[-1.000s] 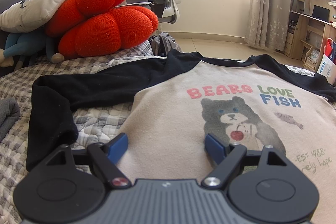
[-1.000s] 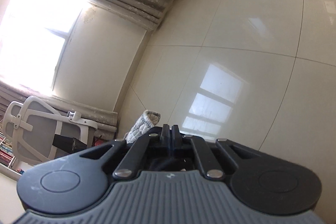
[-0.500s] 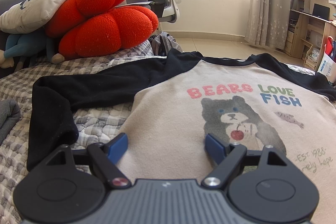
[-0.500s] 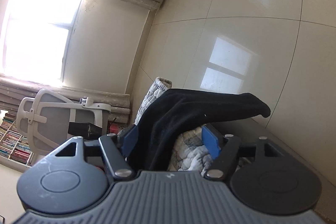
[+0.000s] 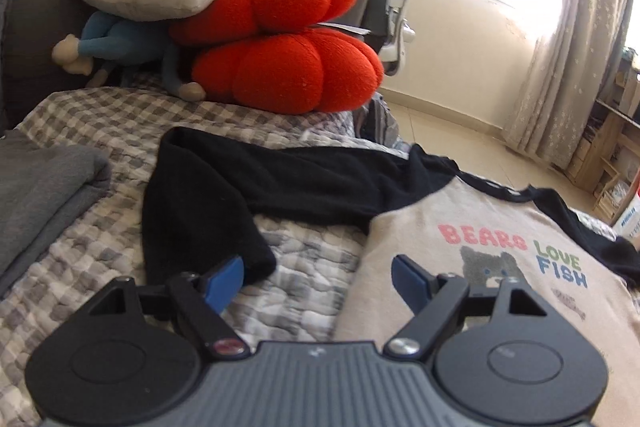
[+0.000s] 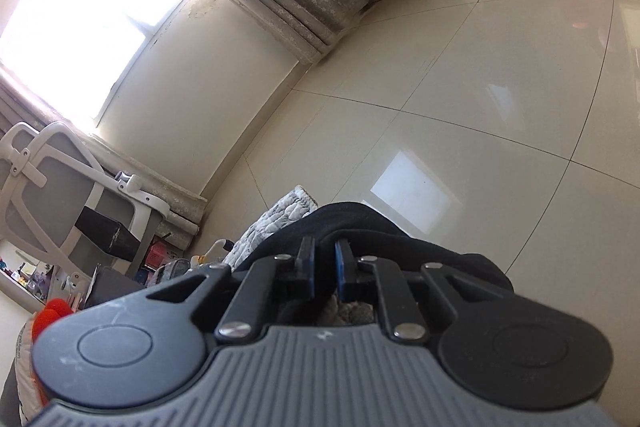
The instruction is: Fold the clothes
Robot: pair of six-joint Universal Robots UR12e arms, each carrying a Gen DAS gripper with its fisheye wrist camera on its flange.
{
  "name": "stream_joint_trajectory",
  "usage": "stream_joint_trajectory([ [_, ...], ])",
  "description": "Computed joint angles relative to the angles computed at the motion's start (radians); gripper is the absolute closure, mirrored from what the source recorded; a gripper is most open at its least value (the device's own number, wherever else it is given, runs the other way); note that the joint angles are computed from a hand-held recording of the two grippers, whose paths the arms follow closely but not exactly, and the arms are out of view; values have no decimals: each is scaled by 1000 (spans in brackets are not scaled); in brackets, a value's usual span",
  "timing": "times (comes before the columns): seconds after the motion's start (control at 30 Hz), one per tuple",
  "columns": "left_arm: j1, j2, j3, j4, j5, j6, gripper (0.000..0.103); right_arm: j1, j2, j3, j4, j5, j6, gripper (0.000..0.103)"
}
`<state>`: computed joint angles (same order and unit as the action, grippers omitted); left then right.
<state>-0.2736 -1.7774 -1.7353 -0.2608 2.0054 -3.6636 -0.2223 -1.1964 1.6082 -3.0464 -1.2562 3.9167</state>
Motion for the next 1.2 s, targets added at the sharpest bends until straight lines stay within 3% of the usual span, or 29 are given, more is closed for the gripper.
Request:
stream_joint_trajectory([
  [0.13, 17, 25, -15, -81, 63, 2, 21, 2, 7, 13, -2, 7, 52, 90],
  [0.23, 6, 1, 9, -117, 69, 79, 20, 17, 9, 18, -9, -43, 27, 89],
  [0.3, -11, -32, 42, -152, 137, 151, 19, 16, 7, 25, -28, -48, 23, 89],
  [0.37, -18, -56, 77, -221, 194, 151, 19, 23, 3, 26, -14, -69, -15, 89],
  [0.43, -2, -51, 80, -231, 156, 118, 36, 29, 0, 27, -10, -92, -52, 89],
  [0.47, 7, -45, 79, -234, 136, 103, 79, 32, 1, 26, -12, -100, -64, 89],
  [0.5, 12, -41, 83, -255, 137, 86, 97, 35, 2, 25, -14, -109, -76, 89],
  [0.57, 20, -29, 83, -263, 173, 64, 97, 35, 4, 26, -17, -110, -80, 89],
  [0.73, 69, 36, 44, -166, 298, 0, 97, 21, 6, 34, -28, -71, -35, 89],
  [0.83, 125, 66, 57, -224, 374, -89, 96, 24, 5, 30, -20, -77, -40, 87],
  [0.93, 221, 98, 68, -307, 293, -208, 80, 24, 4, 32, -23, -78, -34, 87],
  [0.97, 248, 106, 71, -347, 253, -243, 69, 25, 4, 31, -18, -81, -34, 87],
  [1.03, 270, 111, 80, -468, 237, -312, 69, 27, 4, 29, -13, -85, -37, 87],
  [1.07, 266, 114, 69, -465, 247, -327, 67, 27, 4, 29, -13, -86, -34, 86],
  [1.13, 256, 119, 26, -379, 234, -309, 63, 27, 4, 29, -12, -86, -26, 85],
  [1.2, 246, 123, -5, -313, 171, -286, 63, 27, 4, 26, -2, -85, -22, 84],
])
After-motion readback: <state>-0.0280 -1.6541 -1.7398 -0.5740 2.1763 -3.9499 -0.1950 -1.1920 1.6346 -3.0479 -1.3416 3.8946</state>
